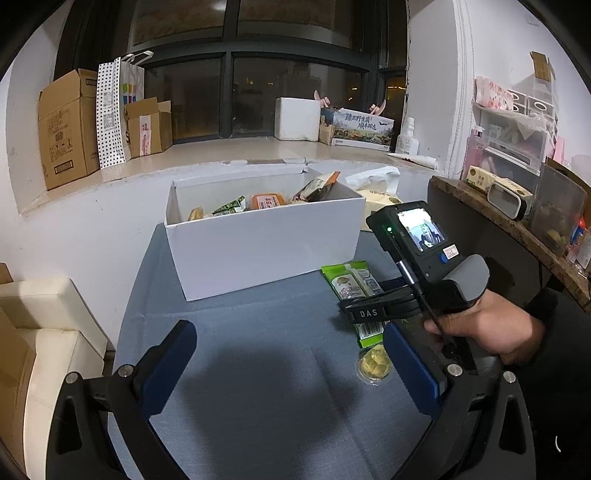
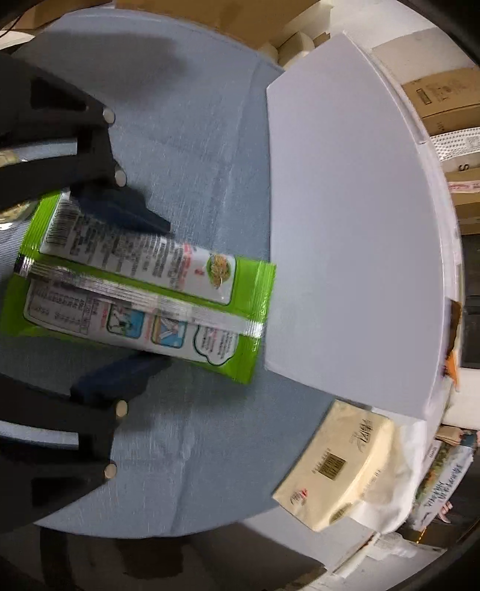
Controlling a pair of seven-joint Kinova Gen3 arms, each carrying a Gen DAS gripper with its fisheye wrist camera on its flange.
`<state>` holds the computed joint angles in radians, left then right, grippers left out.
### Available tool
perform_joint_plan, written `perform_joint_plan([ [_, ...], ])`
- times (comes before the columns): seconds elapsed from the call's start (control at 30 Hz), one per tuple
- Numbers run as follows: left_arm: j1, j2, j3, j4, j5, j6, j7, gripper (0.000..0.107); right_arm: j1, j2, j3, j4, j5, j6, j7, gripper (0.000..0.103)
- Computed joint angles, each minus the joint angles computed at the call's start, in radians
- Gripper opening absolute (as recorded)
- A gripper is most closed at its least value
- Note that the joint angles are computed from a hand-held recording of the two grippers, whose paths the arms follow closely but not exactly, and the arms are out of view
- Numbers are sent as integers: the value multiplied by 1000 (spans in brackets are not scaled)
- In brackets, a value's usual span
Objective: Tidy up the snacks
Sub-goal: 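Grasp the green snack stick bag with the right tool, then hold the green bag with right tool while left tool grasps the last jelly cup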
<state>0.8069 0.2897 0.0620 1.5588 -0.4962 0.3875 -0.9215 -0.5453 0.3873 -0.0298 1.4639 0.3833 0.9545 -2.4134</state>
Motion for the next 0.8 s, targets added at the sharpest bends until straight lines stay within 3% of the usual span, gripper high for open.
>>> perform_joint_plan([
  [0.17, 17, 10, -10, -10, -14, 11, 15, 103, 22, -40, 2, 51, -22, -65, 26, 67],
  [0.37, 11, 47, 16, -49, 12, 49, -27, 103, 38, -156, -14, 152, 41, -100, 15, 67],
  [0.5, -9, 108, 68, -112, 79, 95, -123, 103, 14, -235, -43, 220, 120, -105, -59, 67],
  [0.7, 7, 230, 91, -253, 171, 198, -243, 103, 36, -404, -134, 355, 216, -109, -207, 67],
  [0.8, 15, 279, 95, -319, 214, 246, -306, 103, 77, -485, -164, 432, 212, -170, -273, 67],
])
